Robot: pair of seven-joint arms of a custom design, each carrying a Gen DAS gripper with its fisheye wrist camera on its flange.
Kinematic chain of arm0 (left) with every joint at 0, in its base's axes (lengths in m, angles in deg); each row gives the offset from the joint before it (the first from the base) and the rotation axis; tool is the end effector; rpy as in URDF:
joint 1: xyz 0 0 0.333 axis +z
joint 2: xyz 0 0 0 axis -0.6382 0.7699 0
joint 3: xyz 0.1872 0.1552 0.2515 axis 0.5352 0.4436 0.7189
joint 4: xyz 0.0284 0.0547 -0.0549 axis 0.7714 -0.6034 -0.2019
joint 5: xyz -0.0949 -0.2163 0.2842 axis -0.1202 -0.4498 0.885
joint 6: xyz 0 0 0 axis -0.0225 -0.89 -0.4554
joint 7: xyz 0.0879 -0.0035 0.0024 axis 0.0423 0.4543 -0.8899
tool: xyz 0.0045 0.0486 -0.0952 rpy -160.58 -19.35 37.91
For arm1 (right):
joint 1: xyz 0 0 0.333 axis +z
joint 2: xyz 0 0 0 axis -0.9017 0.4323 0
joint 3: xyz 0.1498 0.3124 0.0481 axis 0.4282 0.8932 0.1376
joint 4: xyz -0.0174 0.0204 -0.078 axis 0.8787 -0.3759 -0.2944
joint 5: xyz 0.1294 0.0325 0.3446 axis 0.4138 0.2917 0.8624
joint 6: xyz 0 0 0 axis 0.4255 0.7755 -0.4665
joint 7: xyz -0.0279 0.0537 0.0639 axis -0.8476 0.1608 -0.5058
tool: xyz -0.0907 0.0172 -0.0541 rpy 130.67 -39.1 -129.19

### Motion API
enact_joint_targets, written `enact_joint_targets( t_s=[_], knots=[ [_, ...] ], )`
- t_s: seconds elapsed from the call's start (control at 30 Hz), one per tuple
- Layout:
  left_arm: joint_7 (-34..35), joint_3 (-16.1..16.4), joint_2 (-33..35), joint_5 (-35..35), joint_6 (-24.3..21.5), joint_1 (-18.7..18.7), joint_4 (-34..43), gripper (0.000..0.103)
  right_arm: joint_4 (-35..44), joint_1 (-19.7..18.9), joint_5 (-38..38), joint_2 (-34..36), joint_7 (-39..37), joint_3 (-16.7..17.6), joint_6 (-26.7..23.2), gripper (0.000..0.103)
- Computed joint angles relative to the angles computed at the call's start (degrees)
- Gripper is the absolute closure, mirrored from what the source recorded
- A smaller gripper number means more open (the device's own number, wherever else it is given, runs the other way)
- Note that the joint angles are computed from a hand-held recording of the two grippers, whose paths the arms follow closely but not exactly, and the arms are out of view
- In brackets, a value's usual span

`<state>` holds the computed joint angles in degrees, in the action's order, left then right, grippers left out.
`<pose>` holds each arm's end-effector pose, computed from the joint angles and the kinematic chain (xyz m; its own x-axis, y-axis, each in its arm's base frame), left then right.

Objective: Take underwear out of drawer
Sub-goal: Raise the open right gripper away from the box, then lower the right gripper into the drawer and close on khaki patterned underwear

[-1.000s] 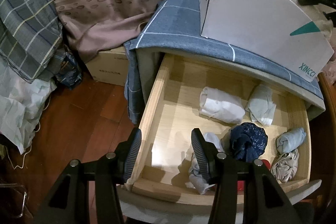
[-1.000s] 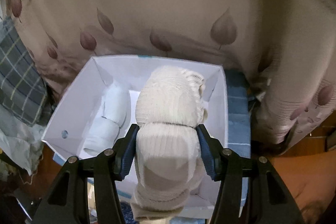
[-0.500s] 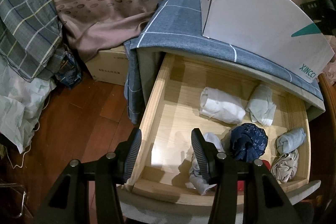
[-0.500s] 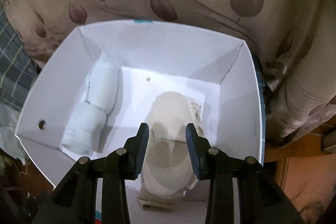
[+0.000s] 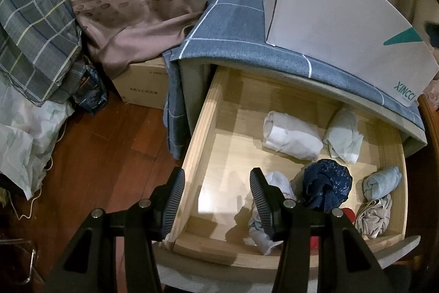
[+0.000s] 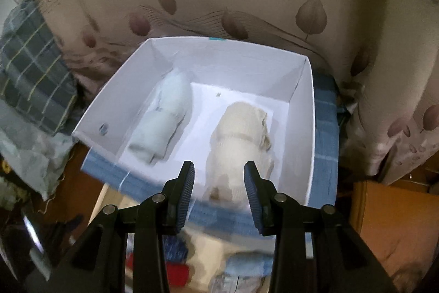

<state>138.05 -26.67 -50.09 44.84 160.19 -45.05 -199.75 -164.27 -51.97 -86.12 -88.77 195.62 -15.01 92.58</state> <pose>0.4987 -0.1329 0.4979 -0.2593 -0.9648 0.0446 -0.8405 0.2027 -0.5025 0.5255 0.1370 0.6591 -0.1448 -0.9801 -0.1358 -0.8134 0.1961 -0.5476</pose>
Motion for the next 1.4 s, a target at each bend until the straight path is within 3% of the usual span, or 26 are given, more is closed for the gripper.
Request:
enact_joint_targets(
  t_s=[0.3, 0.6, 0.83, 0.93, 1.0, 1.4],
  knots=[
    [0.4, 0.2, 0.0, -0.8, -0.7, 0.0, 0.3, 0.053, -12.5, 3.0, 6.0, -9.1, -1.5, 0.6, -1.8, 0.067],
    [0.2, 0.2, -0.1, -0.9, -0.7, 0.1, 0.2, 0.053, -19.8, 4.6, 12.5, -8.0, -3.0, -0.5, -6.8, 0.066],
    [0.5, 0.2, -0.1, -0.9, -0.7, 0.1, 0.2, 0.053, -21.4, 4.9, 16.4, -3.4, -5.0, -0.1, -11.1, 0.048],
    [0.6, 0.3, -0.1, -1.3, -0.8, 0.1, 0.2, 0.053, -20.8, 4.4, 15.1, -1.2, -4.2, 0.4, -12.8, 0.031],
    [0.6, 0.2, 0.0, -1.2, -0.9, 0.0, 0.3, 0.053, -20.2, 4.2, 13.1, 0.1, -3.5, 0.9, -13.6, 0.025],
    [0.2, 0.1, 0.0, -1.1, -1.1, -0.1, 0.4, 0.053, -17.5, 4.5, 10.8, 7.3, -5.6, 2.1, -15.6, 0.011]
  ],
)
